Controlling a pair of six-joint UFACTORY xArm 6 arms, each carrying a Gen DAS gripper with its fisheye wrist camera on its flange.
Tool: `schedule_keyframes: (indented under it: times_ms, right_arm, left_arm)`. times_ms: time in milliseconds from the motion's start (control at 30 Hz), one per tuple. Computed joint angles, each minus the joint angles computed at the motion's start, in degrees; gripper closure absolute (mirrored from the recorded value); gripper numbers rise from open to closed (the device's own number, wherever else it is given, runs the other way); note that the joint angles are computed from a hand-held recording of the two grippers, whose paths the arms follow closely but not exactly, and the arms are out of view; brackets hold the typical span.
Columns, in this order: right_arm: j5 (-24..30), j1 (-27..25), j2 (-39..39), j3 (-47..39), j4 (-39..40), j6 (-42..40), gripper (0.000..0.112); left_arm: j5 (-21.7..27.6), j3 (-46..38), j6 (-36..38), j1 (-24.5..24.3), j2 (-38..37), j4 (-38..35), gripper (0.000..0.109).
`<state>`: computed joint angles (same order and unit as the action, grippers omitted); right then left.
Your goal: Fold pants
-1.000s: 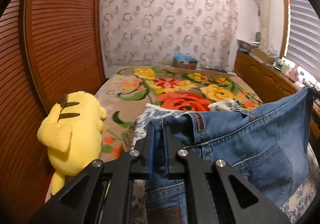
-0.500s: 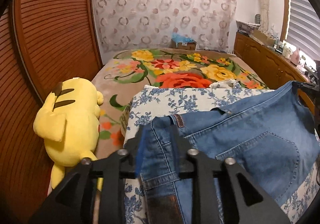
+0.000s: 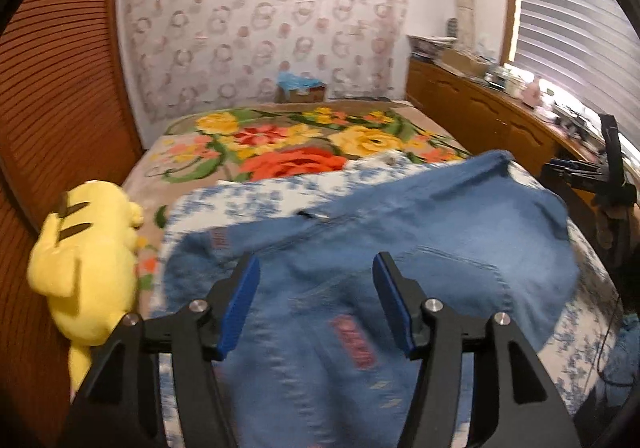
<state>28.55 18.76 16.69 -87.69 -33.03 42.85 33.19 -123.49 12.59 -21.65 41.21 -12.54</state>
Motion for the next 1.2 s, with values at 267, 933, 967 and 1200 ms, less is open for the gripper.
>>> schedule_keyframes:
  times_ms: [267,933,967,1200]
  right_arm:
    - [-2.1,0.5,-8.4,10.7,-3.3,6.1,0.062]
    - [-3.7,0.4,-13.7,20.5,-5.6,12.4,0.060]
    - [-3.7,0.4,-13.7,20.5,-5.5,12.4,0.060]
    - [-2.3,0.5,-13.2,20.2,-3.3,11.9,0.060]
  left_arm:
    - [-0.1,1.6,0.8,-4.0,-0.4,-4.0,0.051]
    - [7.8,-3.8,-7.0,-8.2,6.2,6.5,0.049]
    - [6.3,-2.3,-7.6,-8.4,5.6,7.2,0.049]
    - [-0.1,4.3,-12.2,-9.4,3.2,13.7,0.049]
